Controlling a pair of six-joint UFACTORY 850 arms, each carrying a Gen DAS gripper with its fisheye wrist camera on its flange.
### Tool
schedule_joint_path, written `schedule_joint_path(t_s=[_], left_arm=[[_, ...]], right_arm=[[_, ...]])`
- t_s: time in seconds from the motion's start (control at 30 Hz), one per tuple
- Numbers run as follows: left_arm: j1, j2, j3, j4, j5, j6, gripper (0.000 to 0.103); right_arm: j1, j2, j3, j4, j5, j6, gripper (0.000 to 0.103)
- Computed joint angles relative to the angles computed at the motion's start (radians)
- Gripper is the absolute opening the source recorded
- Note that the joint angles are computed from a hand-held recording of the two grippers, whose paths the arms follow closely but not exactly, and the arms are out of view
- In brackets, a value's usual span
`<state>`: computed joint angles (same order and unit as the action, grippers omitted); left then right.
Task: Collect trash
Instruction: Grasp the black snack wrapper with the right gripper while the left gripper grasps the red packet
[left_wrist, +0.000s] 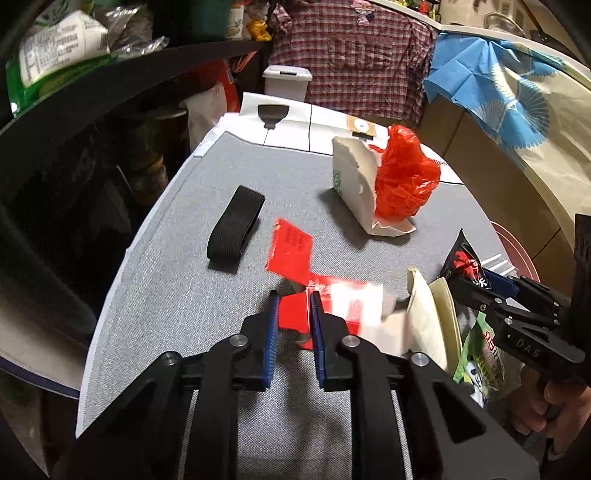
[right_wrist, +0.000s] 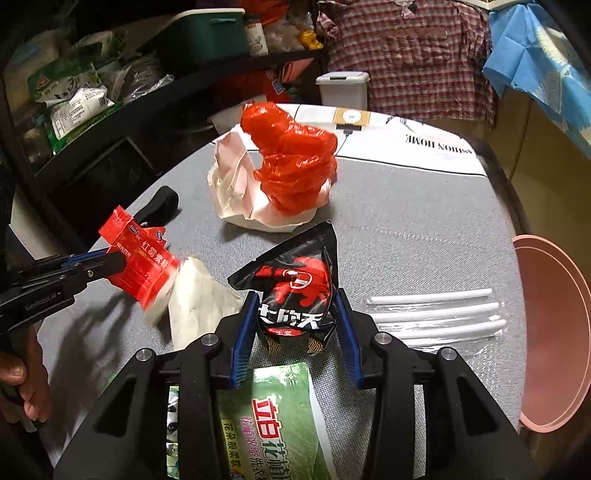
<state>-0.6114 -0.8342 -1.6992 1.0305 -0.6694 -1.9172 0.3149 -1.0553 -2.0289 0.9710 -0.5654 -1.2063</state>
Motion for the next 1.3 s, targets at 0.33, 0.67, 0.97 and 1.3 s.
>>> schedule_joint_path(t_s=[0.33,0.67,0.97,1.3], left_arm=[[-0.024,0.020,0.006,0.055,-0.055,-0.028,0.015],[-0.056,0.031,-0.008,0.107,-0.109,-0.043,0.015],[-0.083,0.033,-0.030,0.137,-0.149,-0.047,0.015],[-0.105,0.023,-0.060,0.163,-0.173,-0.044,0.015]], right_arm=[[-0.014,0.060,0.082,0.135,0.035,-0.121,0.041],[-0.034,0.135,0.177,0.265,0.061,-0.236,0.041],[-0.057,0.182,0.234,0.353,0.054,-0.315,0.041],[-0.077,0.215,0.274,0.421,0.047,-0.368,0.041]])
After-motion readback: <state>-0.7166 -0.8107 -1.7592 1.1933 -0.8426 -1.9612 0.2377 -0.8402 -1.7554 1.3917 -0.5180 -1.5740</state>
